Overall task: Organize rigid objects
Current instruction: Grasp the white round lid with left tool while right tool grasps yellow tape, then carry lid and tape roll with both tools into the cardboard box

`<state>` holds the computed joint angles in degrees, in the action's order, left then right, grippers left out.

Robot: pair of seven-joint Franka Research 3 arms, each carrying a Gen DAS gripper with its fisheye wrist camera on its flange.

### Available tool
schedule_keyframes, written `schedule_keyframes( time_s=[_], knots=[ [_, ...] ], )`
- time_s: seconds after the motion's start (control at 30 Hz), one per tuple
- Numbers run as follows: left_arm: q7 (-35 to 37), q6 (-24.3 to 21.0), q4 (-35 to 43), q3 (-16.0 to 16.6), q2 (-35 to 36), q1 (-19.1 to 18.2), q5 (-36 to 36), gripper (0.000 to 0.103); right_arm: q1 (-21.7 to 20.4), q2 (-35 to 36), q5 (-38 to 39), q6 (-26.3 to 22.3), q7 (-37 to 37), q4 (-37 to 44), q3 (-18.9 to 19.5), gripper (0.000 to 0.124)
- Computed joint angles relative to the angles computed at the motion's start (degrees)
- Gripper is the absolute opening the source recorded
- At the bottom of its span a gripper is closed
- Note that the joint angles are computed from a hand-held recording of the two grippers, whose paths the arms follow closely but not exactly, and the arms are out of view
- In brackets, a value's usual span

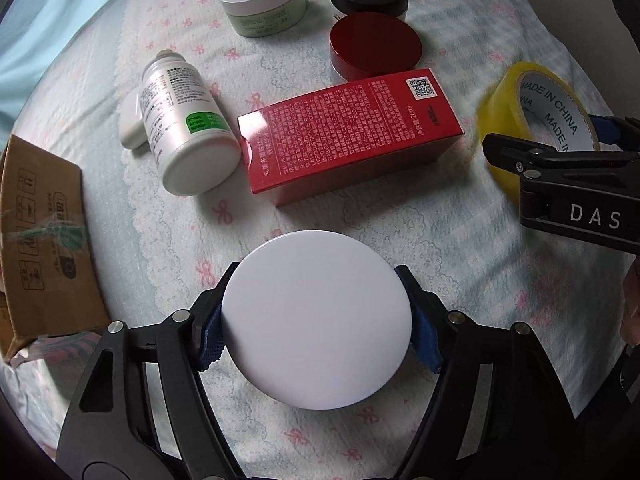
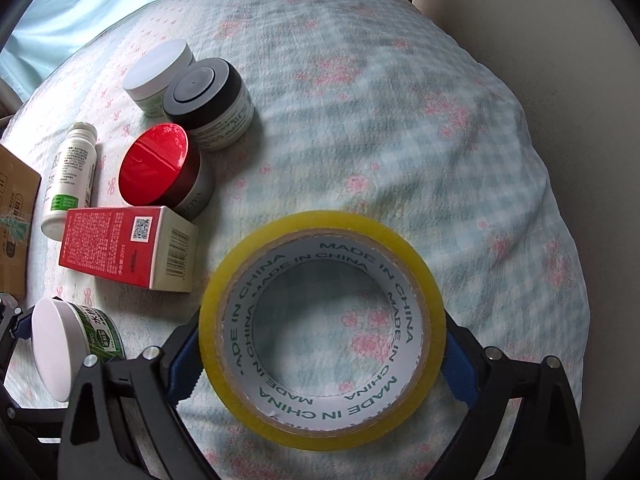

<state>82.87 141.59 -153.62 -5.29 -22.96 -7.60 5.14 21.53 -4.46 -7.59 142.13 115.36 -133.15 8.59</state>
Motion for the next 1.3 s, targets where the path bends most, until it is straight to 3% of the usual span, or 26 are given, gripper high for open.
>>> schedule_keyframes(
  time_s=[0.33, 0.63, 0.83, 0.97, 1.13, 1.3],
  knots=[
    [1.4, -2.0, 2.1, 0.6, 0.2, -0.2, -1.4, 0.069, 0.3, 1.0, -1.1, -1.3, 1.1, 1.9, 0.0, 0.095],
    [3.3, -6.3, 4.0, 3.4, -8.1, 1.1, -3.9, 0.069, 0.4, -3.7, -0.8, -5.5, 2.0, 4.1, 0.8, 0.095],
    [8.1, -12.1, 9.2, 6.9, -15.8, 2.3, -5.1, 0.069, 0.7, -8.1, -2.5, -14.1, 3.2, 11.0, 3.3, 0.095],
    [14.4, -17.5, 15.0, 11.6, -19.0, 3.4, -6.7, 0.069, 1.4, -8.3, -4.2, -21.8, 6.0, 19.6, 5.6, 0.095],
    [24.6, -23.6, 23.4, 17.5, -19.0, 6.8, -7.7, 0.069, 4.2, -4.4, -7.9, -32.5, 15.5, 32.9, 9.0, 0.095],
    [34.0, -27.8, 31.1, 23.6, -15.5, 10.9, -9.4, 0.068, 9.9, 3.1, -9.5, -36.7, 23.6, 45.6, 9.9, 0.096]
  ],
)
